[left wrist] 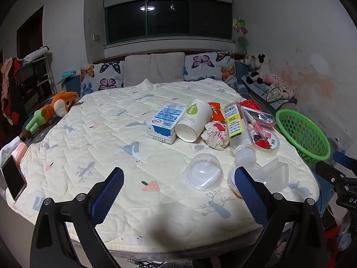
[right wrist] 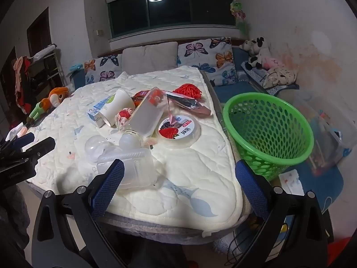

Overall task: Collect trash
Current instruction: 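Move both grippers toward the clear plastic items on the bed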

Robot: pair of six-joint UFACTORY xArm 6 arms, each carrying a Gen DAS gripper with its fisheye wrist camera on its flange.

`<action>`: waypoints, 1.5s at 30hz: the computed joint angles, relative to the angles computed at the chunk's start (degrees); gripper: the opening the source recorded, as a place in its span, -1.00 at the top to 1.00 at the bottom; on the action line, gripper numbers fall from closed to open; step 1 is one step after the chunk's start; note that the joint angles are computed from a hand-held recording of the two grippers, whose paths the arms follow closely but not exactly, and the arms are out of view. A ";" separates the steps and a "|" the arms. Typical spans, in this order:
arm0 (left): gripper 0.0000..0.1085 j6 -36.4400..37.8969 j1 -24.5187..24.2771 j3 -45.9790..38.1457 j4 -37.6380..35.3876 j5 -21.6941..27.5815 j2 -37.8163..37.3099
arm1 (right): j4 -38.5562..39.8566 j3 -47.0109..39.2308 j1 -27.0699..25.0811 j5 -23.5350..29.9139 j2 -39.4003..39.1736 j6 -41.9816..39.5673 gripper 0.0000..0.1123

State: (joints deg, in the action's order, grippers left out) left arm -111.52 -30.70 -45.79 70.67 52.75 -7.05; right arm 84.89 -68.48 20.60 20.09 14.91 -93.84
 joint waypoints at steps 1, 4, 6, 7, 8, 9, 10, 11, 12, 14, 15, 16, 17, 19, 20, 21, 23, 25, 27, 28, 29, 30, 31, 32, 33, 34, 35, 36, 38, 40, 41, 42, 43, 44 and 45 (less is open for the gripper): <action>-0.77 0.06 0.02 -0.02 -0.03 -0.11 0.03 | 0.62 0.02 0.07 -0.12 0.01 -0.76 -0.75; -0.77 0.04 0.08 0.02 0.07 -0.39 0.04 | 0.55 0.02 0.17 -0.14 0.12 -0.58 -0.75; -0.77 0.22 0.13 -0.01 0.04 -0.54 0.10 | 0.80 0.11 0.18 0.01 0.05 -0.67 -0.76; -0.77 0.32 0.13 -0.03 -0.01 -0.52 0.14 | 0.66 0.12 0.13 0.09 0.00 -0.53 -0.76; -0.77 0.42 0.14 -0.05 -0.07 -0.53 0.16 | 0.09 0.05 -0.12 0.38 -0.13 -0.10 -0.76; -0.77 0.47 0.15 -0.06 -0.15 -0.56 0.17 | 0.51 0.12 0.09 0.24 -0.09 -0.37 -0.76; -0.77 0.05 0.17 0.01 -0.14 -0.38 -0.01 | 0.85 0.28 0.32 0.10 -0.18 -0.59 -0.75; -0.77 0.13 0.17 -0.03 -0.19 -0.31 0.05 | 0.85 0.18 0.49 -0.05 -0.08 -0.48 -0.76; -0.77 0.25 0.19 -0.08 -0.29 -0.30 0.11 | 0.53 0.23 0.53 0.04 -0.13 -0.08 -0.76; -0.77 -0.60 0.35 -0.34 0.30 -0.91 1.06 | 0.10 0.21 0.18 0.53 -0.14 0.24 -0.76; -0.77 -0.71 0.35 -0.41 0.34 -0.92 1.22 | -0.19 0.09 0.10 0.73 0.02 0.49 -0.76; -0.77 -0.82 0.34 -0.47 0.38 -0.95 1.37 | -0.37 0.02 0.02 0.94 0.14 0.63 -0.76; -0.77 -0.90 0.31 -0.53 0.43 -0.99 1.53 | -0.57 -0.03 -0.06 1.08 0.22 0.80 -0.76; -0.77 -0.94 0.16 -0.72 0.45 -0.91 1.89 | -0.79 -0.03 -0.18 1.62 0.26 0.98 -0.76; -0.77 -1.01 0.06 -0.80 0.48 -0.89 2.04 | -0.75 -0.04 -0.19 1.71 0.28 0.89 -0.76; -0.77 -1.08 -0.07 -0.88 0.48 -0.82 2.20 | -0.69 0.00 -0.15 1.82 0.27 0.76 -0.76; -0.77 -0.91 0.33 0.08 0.28 -1.00 0.97 | -0.74 0.02 -0.13 2.20 0.29 0.69 -0.76; -0.77 -1.36 0.31 0.19 0.47 -1.06 1.09 | -1.14 0.05 -0.28 2.65 0.15 0.93 -0.76; -0.77 -1.66 0.18 0.25 0.57 -0.96 1.28 | -1.13 0.08 -0.30 3.09 0.10 0.86 -0.76; -0.77 -1.83 0.07 0.28 0.59 -0.88 1.37 | -1.14 0.00 -0.27 3.14 0.16 0.87 -0.76; -0.77 -2.01 -0.03 0.32 0.59 -0.87 1.46 | -1.13 0.01 -0.31 3.37 0.14 0.77 -0.76; -0.77 -2.21 1.10 0.66 1.22 -2.17 1.55 | -1.20 -0.03 -0.28 3.44 0.20 0.77 -0.76; -0.77 -2.18 1.07 0.63 1.22 -2.10 1.58 | -1.34 -0.02 -0.31 3.63 0.19 0.79 -0.75; -0.77 -2.36 1.05 0.69 1.32 -2.13 1.70 | -1.36 0.01 -0.31 3.81 0.19 0.71 -0.75; -0.77 -2.15 1.72 1.10 1.34 -2.77 1.36 | -1.42 0.02 -0.30 3.93 0.18 0.70 -0.76; -0.77 -2.39 1.79 1.24 1.51 -2.88 1.40 | -1.42 0.05 -0.28 3.99 0.17 0.62 -0.76; -0.77 -2.61 1.86 1.39 1.65 -3.00 1.43 | -1.46 0.05 -0.27 4.07 0.17 0.56 -0.75; -0.77 -2.80 1.90 1.53 1.80 -3.07 1.46 | -1.45 0.04 -0.22 4.06 0.17 0.56 -0.76; -0.77 -3.11 1.98 1.80 1.99 -3.20 1.54 | -1.73 -0.06 -0.18 4.18 0.27 0.89 -0.75; -0.77 -3.59 2.02 2.12 2.27 -3.30 1.56 | -1.95 -0.12 -0.14 4.27 0.30 1.10 -0.75; -0.77 -2.49 1.93 1.34 1.61 -3.04 1.44 | -1.75 -0.15 -0.16 4.30 0.41 0.84 -0.76; -0.77 -2.45 1.97 1.37 1.60 -3.12 1.40 | -1.76 -0.14 -0.13 4.34 0.44 0.81 -0.76; -0.77 -2.65 2.06 1.48 1.79 -3.28 1.50 | -1.85 -0.13 -0.13 4.49 0.46 0.80 -0.76; -0.77 -2.83 2.12 1.59 1.96 -3.35 1.61 | -1.92 -0.17 -0.11 4.55 0.51 0.82 -0.76; -0.77 -3.01 2.16 1.70 2.13 -3.39 1.72 | -2.01 -0.20 -0.11 4.70 0.57 0.80 -0.75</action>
State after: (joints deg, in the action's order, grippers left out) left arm -114.53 -28.54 -44.09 72.81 49.36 -5.33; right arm 82.88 -68.67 20.49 24.79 15.48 -93.04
